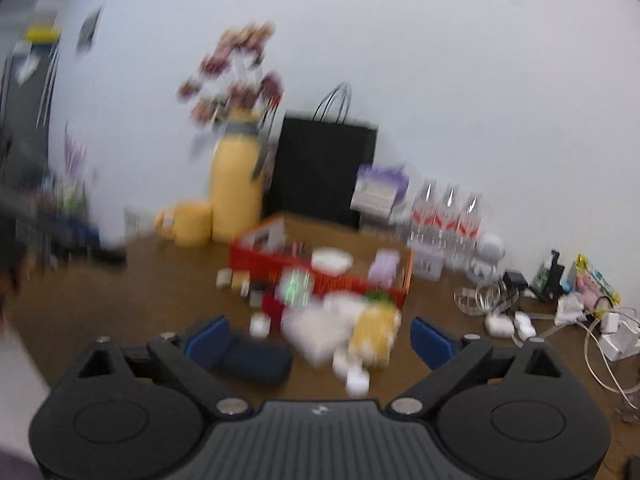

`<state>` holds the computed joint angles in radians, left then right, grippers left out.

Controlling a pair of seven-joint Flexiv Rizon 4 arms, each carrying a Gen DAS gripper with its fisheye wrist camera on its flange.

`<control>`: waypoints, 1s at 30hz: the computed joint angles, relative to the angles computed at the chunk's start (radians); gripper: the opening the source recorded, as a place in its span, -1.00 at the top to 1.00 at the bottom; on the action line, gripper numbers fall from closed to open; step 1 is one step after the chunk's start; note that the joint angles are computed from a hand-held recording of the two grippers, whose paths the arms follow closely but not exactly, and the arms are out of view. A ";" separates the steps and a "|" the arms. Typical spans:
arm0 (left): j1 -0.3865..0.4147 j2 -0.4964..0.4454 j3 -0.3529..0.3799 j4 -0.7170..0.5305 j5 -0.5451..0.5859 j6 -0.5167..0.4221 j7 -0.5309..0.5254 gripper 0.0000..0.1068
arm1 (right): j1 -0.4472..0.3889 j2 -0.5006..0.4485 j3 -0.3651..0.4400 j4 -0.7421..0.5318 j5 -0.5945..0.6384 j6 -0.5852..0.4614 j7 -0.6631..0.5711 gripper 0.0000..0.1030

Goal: Organize objects
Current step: 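Grasp a white round lid with the right tool while the left tool grasps another lid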

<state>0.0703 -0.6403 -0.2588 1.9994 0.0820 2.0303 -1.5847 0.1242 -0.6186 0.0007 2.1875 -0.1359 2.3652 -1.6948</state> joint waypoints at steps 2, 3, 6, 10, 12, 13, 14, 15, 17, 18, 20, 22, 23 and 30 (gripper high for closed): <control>0.047 -0.003 -0.044 0.032 0.031 0.003 -0.024 -0.93 | 0.041 -0.010 -0.016 0.037 0.048 -0.004 -0.033 -0.90; 0.053 -0.006 -0.050 0.042 0.033 0.001 -0.033 -0.93 | 0.047 -0.020 -0.014 0.050 0.055 -0.003 -0.041 -0.90; -0.012 -0.020 0.013 0.056 -0.004 0.023 -0.037 -0.93 | 0.089 -0.057 -0.024 0.053 0.130 0.012 -0.049 -0.90; -0.020 -0.054 0.022 0.076 0.023 0.063 -0.030 -0.93 | 0.199 -0.066 -0.084 0.044 0.277 -0.024 -0.083 -0.89; -0.047 -0.080 0.048 0.068 0.037 0.097 0.001 -0.93 | 0.142 -0.066 -0.037 0.059 0.229 0.013 -0.056 -0.89; -0.071 -0.092 0.069 0.056 0.025 0.106 0.018 -0.93 | 0.124 -0.069 -0.025 0.062 0.214 0.025 -0.041 -0.89; -0.096 -0.105 0.088 0.038 0.006 0.113 0.034 -0.93 | 0.119 -0.076 -0.025 0.052 0.218 0.030 -0.030 -0.90; -0.130 -0.124 0.114 0.011 -0.028 0.123 0.050 -0.93 | 0.125 -0.089 -0.034 0.034 0.237 0.033 -0.021 -0.89; -0.162 -0.160 0.131 -0.056 -0.077 0.099 0.081 -0.92 | 0.136 -0.124 -0.055 -0.021 0.272 0.024 -0.002 -0.89; -0.151 -0.182 0.112 -0.104 -0.077 0.068 0.095 -0.83 | 0.138 -0.145 -0.066 -0.060 0.280 0.001 0.011 -0.87; -0.148 -0.226 0.089 -0.205 -0.090 -0.002 0.129 -0.59 | 0.130 -0.183 -0.082 -0.135 0.269 -0.062 0.040 -0.65; -0.131 -0.282 0.046 -0.329 -0.089 -0.102 0.178 -0.46 | 0.116 -0.230 -0.092 -0.223 0.248 -0.126 0.079 -0.38; -0.144 -0.308 0.050 -0.390 -0.109 -0.151 0.201 -0.43 | 0.106 -0.251 -0.094 -0.267 0.230 -0.165 0.102 -0.30; -0.231 -0.478 0.122 -0.761 -0.234 -0.472 0.354 -0.01 | 0.061 -0.386 -0.106 -0.511 0.109 -0.303 0.210 -0.15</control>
<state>-0.1607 -1.1181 -0.1368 1.2386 -0.1524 1.5579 -1.2306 0.1854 -1.0043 -0.1055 1.6766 -0.0272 2.0626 -1.4852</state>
